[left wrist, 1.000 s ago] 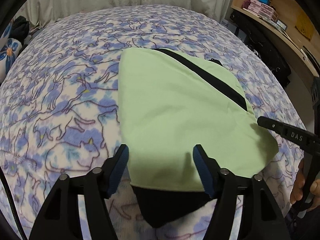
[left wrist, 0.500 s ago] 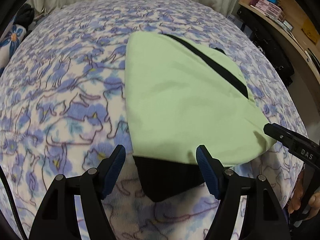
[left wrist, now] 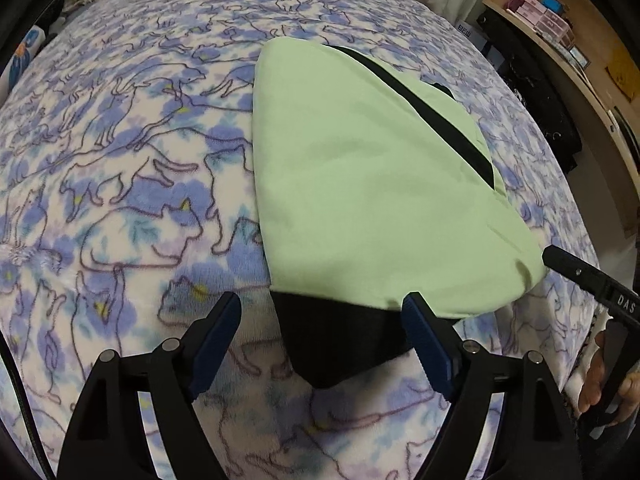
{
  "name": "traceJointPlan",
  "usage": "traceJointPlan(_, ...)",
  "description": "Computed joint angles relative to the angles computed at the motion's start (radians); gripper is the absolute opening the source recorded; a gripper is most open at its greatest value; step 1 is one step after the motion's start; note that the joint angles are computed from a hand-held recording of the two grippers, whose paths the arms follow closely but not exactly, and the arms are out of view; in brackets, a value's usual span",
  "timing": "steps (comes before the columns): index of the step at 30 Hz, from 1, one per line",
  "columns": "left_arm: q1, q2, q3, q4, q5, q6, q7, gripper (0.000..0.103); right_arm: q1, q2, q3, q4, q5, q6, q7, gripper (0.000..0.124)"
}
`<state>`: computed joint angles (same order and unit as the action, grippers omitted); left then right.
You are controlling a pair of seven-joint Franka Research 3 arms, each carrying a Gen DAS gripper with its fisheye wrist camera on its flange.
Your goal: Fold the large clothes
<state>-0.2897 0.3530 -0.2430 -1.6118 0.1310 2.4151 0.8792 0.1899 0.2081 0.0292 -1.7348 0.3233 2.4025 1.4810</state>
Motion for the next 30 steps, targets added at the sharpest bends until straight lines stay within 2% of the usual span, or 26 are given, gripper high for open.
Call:
traceJointPlan(7, 0.038, 0.080, -0.018, 0.070, -0.085, 0.018, 0.059, 0.081, -0.045, 0.123, -0.001, 0.138, 0.091, -0.068, 0.014, 0.073)
traceJointPlan(15, 0.078, 0.198, -0.049, 0.177, -0.185, 0.041, 0.147, 0.081, -0.117, 0.325, 0.040, 0.359, 0.228, -0.191, -0.008, 0.073)
traceJointPlan(20, 0.088, 0.254, -0.060, 0.230, -0.225, 0.060, 0.184, 0.086, -0.150, 0.419, 0.085, 0.467, 0.307, -0.253, -0.065, 0.073)
traceJointPlan(30, 0.073, 0.348, -0.058, 0.349, -0.226, 0.055, 0.230, 0.097, -0.160, 0.620, 0.131, 0.756, 0.336, -0.382, -0.118, 0.076)
